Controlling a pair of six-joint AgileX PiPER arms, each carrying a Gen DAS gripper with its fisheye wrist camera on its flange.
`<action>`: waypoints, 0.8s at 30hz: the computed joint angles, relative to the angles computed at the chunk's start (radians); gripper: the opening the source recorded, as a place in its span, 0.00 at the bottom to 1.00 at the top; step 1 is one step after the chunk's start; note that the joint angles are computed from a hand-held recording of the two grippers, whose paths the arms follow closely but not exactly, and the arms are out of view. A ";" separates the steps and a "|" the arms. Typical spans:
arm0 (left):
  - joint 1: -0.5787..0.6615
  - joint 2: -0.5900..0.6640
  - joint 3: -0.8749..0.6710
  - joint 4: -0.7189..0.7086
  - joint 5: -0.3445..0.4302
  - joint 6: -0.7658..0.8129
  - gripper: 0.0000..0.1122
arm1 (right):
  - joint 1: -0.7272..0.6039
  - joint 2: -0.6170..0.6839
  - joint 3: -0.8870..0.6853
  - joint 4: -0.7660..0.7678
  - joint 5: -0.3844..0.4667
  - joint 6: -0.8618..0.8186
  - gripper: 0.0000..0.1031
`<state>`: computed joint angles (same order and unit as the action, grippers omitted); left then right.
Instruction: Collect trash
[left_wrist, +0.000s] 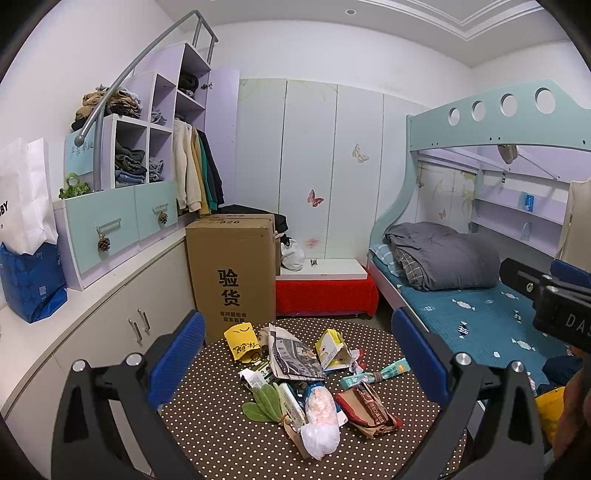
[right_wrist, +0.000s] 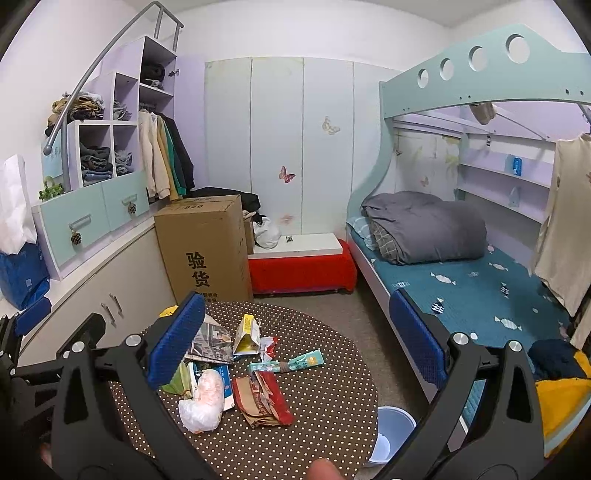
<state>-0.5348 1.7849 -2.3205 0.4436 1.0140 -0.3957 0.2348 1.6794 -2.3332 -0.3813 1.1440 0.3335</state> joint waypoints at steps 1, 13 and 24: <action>-0.002 0.002 -0.001 0.003 0.001 -0.002 0.88 | 0.000 0.000 0.000 0.002 -0.001 -0.002 0.95; 0.044 0.018 0.003 -0.042 0.015 0.027 0.88 | -0.012 0.030 0.006 0.032 -0.012 -0.017 0.95; 0.123 0.012 0.166 -0.074 -0.016 0.027 0.88 | -0.108 0.145 0.077 0.219 -0.005 -0.103 0.95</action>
<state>-0.4118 1.7968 -2.1541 0.3697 0.9976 -0.3692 0.1270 1.8243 -2.2558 -0.1625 1.1385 0.2303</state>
